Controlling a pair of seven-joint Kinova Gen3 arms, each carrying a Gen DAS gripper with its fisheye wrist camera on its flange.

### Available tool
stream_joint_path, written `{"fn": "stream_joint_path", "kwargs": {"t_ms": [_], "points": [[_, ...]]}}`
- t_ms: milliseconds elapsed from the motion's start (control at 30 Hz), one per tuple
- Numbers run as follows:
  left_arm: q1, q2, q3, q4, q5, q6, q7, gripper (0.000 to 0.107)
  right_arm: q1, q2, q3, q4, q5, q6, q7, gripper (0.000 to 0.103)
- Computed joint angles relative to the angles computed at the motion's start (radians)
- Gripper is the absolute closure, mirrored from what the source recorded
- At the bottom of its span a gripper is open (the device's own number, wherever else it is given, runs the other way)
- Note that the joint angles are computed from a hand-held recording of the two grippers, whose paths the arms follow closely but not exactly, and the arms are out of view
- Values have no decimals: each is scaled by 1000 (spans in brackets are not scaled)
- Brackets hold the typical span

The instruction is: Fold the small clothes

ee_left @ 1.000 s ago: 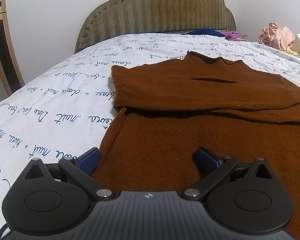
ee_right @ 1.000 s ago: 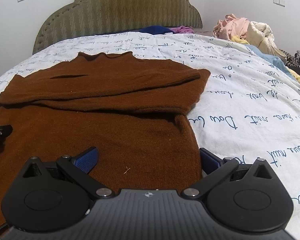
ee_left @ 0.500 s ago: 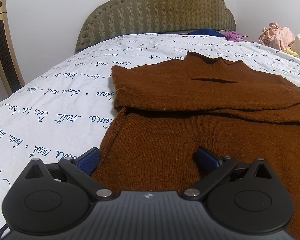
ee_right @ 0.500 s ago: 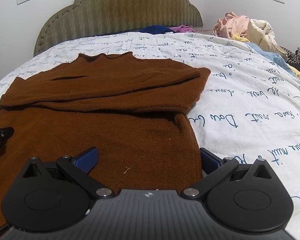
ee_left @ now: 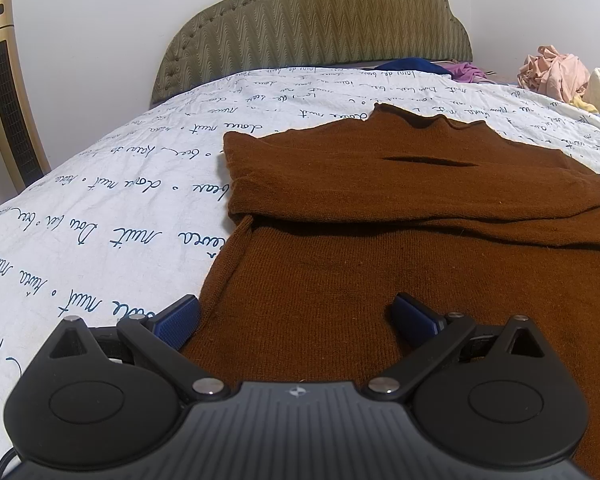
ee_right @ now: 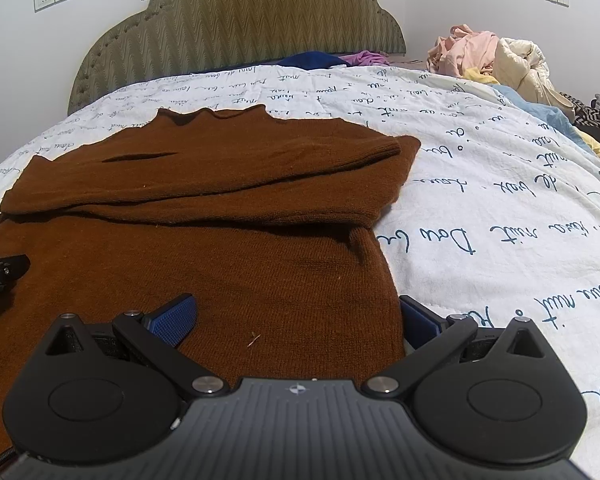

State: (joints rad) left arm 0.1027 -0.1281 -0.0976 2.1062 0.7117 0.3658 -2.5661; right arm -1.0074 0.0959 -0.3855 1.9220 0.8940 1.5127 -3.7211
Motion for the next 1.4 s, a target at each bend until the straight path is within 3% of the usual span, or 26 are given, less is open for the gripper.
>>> {"fn": "stream_joint_path", "kwargs": {"t_ms": [600,733,833,1100,1333,1400], "points": [[-8,-12,8,1,-32,-4,33,4,-5,-7,-4,2,-1,2,-7,0],[30,-60,-52,23,-3,2,-34,4,-12,-38,-23,17,-4,-6,-17,0],[36,-91,-111,13,12,92,-92,4,-25,-70,-54,44,5,-14,-21,0],[-29,-142,-167,-17,-11,280,-146,4,-53,-135,-141,79,0,-16,16,0],[-126,-124,-229,-65,12,468,-219,4,-63,-234,-243,120,-34,-5,-66,2],[-160,-110,-245,-80,17,517,-238,4,-52,-288,-269,143,-64,-31,-100,8]]}}
